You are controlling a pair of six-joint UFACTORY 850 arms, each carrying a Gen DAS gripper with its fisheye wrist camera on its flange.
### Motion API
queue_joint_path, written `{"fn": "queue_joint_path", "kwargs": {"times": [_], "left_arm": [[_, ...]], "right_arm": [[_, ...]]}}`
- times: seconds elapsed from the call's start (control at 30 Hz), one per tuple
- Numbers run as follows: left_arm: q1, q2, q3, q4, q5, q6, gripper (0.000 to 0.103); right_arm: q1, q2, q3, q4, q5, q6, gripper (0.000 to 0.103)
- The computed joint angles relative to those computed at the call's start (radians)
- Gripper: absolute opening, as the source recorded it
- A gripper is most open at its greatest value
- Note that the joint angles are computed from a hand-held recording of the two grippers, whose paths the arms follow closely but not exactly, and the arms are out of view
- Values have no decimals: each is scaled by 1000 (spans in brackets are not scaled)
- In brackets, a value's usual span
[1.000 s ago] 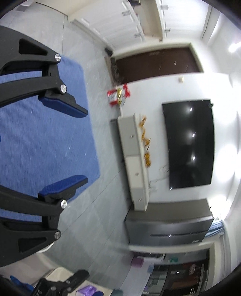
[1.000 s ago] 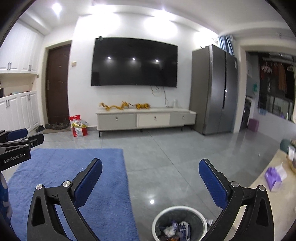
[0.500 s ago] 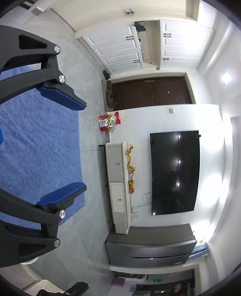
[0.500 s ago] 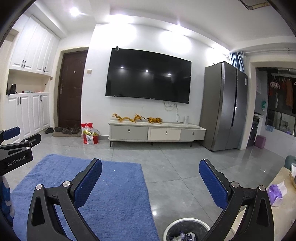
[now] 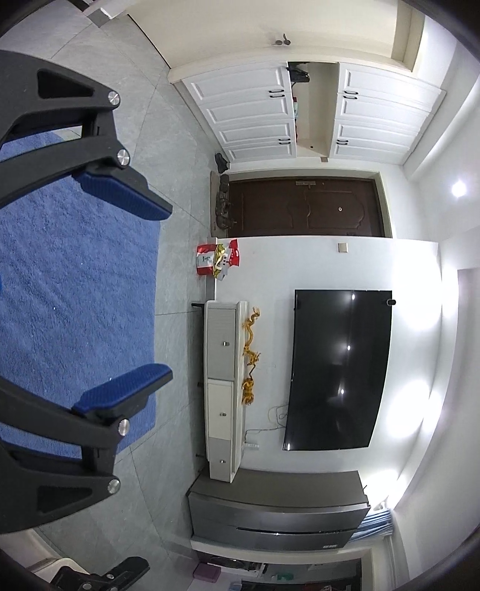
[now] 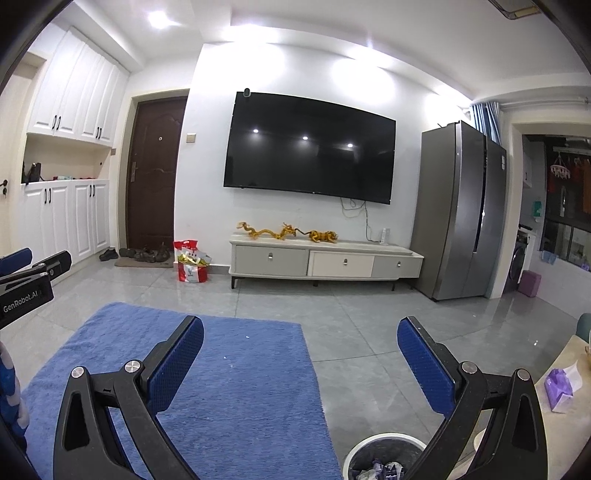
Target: Collect trash
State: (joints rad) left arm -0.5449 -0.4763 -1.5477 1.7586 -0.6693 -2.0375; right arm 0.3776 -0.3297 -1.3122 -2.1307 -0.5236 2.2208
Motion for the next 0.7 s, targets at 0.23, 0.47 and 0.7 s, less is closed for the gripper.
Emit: {"fn": "queue_joint_path", "kwargs": {"times": [0.23, 0.47, 0.7], "left_arm": [[5, 23, 36, 31, -13, -42, 79], [-2, 21, 34, 34, -14, -37, 79], [-1, 20, 29, 26, -8, -31, 79]], "right_arm": [[8, -2, 1, -10, 9, 5, 103], [10, -6, -7, 1, 21, -13, 103], [9, -9, -9, 5, 27, -7, 103]]}}
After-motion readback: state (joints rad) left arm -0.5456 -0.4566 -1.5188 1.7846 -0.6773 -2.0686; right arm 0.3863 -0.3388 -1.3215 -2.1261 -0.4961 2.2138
